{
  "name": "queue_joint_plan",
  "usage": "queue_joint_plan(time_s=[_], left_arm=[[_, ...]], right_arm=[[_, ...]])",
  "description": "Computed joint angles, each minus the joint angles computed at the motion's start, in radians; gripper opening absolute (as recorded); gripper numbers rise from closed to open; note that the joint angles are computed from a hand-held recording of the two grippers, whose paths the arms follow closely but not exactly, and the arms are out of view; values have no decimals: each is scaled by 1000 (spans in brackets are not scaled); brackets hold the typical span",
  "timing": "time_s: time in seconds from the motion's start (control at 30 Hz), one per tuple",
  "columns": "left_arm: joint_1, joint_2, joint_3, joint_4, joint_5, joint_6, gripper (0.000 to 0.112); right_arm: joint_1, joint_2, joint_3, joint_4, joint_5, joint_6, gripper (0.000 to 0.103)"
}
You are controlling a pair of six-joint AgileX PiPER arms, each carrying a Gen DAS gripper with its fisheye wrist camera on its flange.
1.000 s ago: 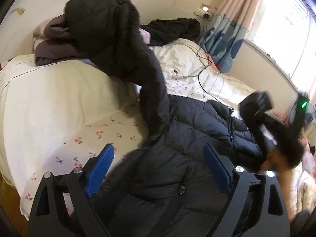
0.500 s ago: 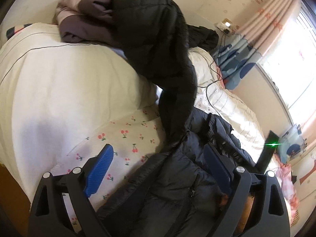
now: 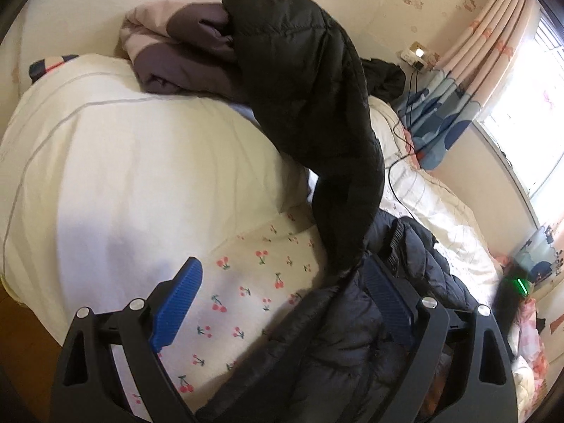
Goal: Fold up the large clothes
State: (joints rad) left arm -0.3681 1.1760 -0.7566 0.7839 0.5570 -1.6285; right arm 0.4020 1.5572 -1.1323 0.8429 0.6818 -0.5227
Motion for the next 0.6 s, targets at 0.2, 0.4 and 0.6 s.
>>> queue_joint_plan(time_s=[0.2,0.4,0.6], left_arm=[[-76,4,-34,124,96,-112,90],[115,146,-437,-236,102,468,90],[417,317,-873,-709,299,936,91]], right_arm=[[-148,-198,173,21,141,-130,77],[-235,-305,203,110,277,-264,77],[-40,-52,-218,83,178,-134,78]])
